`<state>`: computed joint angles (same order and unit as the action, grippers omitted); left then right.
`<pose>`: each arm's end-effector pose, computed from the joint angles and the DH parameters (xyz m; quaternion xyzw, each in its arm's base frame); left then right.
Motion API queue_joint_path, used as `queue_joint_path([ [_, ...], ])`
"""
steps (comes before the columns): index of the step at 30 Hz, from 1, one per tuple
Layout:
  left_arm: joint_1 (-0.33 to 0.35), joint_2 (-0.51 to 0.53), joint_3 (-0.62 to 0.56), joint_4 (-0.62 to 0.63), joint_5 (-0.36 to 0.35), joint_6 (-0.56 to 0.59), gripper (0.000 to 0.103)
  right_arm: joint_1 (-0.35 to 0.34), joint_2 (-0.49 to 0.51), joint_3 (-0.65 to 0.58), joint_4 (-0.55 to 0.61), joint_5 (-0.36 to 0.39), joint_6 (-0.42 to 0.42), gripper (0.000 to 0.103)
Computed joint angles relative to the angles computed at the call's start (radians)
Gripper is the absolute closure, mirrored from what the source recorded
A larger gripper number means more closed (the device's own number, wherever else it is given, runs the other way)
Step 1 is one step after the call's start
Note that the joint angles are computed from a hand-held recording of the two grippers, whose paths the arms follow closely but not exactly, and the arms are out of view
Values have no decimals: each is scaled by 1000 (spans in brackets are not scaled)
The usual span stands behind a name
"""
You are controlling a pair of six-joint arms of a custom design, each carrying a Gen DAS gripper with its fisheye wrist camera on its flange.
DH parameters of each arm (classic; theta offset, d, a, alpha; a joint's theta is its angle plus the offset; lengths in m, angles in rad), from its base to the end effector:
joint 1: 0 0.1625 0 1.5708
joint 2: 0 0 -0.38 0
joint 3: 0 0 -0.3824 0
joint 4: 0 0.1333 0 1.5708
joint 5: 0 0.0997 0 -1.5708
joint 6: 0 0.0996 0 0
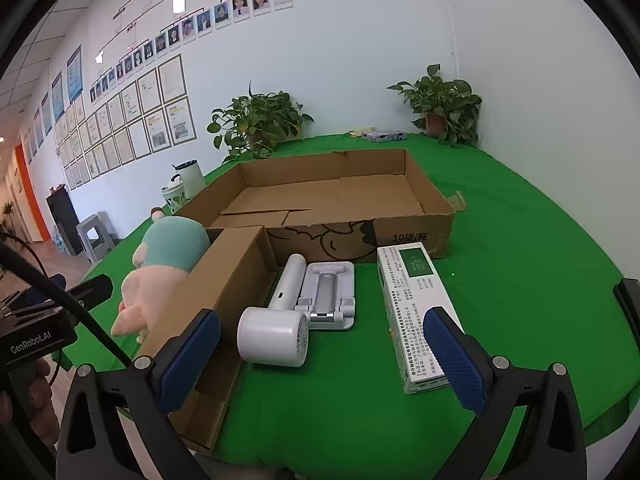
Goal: Organize objects
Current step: 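Move the left tool toward the pink-and-teal plush pig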
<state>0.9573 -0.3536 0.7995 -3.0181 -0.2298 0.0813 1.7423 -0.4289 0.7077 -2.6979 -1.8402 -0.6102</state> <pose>-0.2575 -0.7657 0.2009 -0.0465 0.7478 -0.5062 0.4270 0.2505 -0.8205 0.2266 0.2930 -0.8561 0.3714 0.2082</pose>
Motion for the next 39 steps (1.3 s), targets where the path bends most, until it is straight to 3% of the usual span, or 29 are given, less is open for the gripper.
queue_joint_path([
  [5,15,-20,10,93,-39,-64,1,3,10,-19,35,-4,5,1],
  [12,40,-39,8,195,-151,-94,1,16,49,-78,33,-72,24,1],
  [19,50,-98,98,168,-208,-90,1,33,83,-111,10,-144,43,1],
  [26,63,-152,164,182,-259,-129,1,55,57,-31,-43,-186,18,1],
  [33,72,-160,145,257,-259,-194,1,50,72,-79,13,-169,41,1],
  [39,60,-117,70,333,-178,-228,1,16,134,-246,154,-74,69,1],
])
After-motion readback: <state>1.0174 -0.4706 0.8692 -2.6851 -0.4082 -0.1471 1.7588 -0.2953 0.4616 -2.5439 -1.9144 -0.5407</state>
